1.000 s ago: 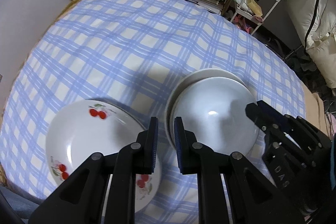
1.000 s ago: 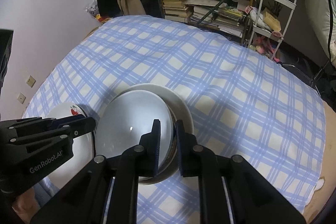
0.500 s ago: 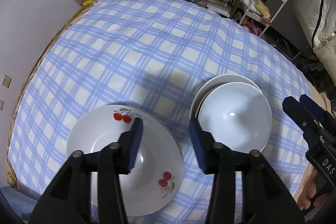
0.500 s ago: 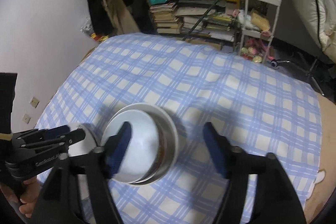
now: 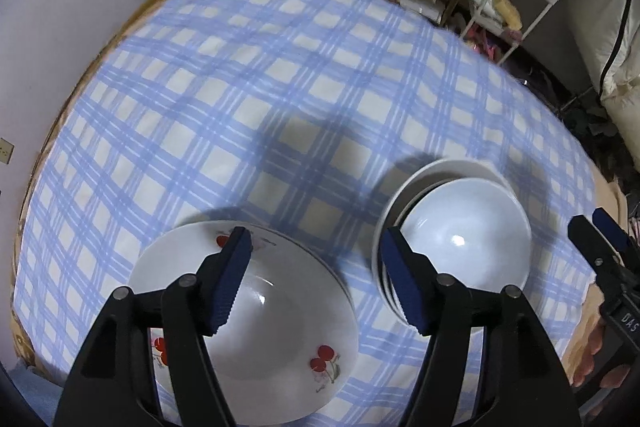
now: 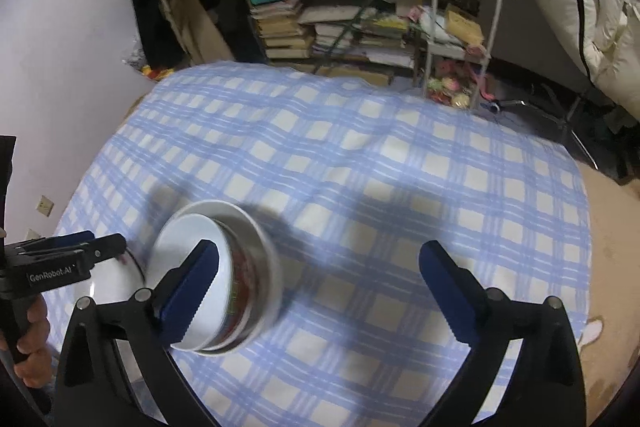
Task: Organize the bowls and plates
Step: 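Open both tools and release the white bowl on the stack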
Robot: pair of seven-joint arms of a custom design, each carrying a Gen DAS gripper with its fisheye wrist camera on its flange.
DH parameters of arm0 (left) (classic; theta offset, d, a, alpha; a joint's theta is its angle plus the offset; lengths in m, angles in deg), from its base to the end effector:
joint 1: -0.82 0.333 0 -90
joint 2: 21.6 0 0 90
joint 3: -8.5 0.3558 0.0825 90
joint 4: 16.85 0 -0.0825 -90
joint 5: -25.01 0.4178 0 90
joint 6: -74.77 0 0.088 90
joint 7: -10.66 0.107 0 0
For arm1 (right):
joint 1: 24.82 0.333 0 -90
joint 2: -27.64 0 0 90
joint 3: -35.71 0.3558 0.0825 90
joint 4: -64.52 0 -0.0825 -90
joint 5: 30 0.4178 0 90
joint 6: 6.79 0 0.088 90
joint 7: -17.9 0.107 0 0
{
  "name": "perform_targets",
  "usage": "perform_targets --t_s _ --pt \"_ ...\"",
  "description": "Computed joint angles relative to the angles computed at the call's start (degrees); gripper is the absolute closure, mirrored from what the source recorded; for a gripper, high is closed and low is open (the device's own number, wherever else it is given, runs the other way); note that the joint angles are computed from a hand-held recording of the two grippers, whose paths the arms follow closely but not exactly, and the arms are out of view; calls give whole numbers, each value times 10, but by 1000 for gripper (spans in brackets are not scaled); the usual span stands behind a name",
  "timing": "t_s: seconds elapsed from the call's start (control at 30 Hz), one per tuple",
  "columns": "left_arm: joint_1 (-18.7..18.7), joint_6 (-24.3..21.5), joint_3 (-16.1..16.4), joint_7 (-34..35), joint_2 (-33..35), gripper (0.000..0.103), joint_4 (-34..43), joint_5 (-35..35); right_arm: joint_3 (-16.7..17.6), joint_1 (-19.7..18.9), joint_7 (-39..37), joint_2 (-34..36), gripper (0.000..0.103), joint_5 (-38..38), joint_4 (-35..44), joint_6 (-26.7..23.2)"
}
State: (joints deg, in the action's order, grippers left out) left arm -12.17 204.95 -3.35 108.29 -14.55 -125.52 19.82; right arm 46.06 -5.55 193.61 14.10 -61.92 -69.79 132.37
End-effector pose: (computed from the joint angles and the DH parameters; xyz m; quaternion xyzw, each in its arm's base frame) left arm 0.5904 -0.2704 0.4891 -0.5002 0.8551 -0.1319 0.0346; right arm 0.4478 0.2567 0.4801 -0.4457 0.8522 -0.1927 0.1945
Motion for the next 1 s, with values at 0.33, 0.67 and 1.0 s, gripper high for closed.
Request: perform_targets --t_s 0.33,0.67,1.0 --pt "2 -9 -2 21 15 36 0 -31 -22 7 -67 11 0 97 -19 42" --pt "-5 1 -1 25 22 36 7 -9 -27 8 -99 29 0 148 -18 48" --pt "-8 8 0 20 29 36 4 2 -33 12 -133 42 12 185 -13 55"
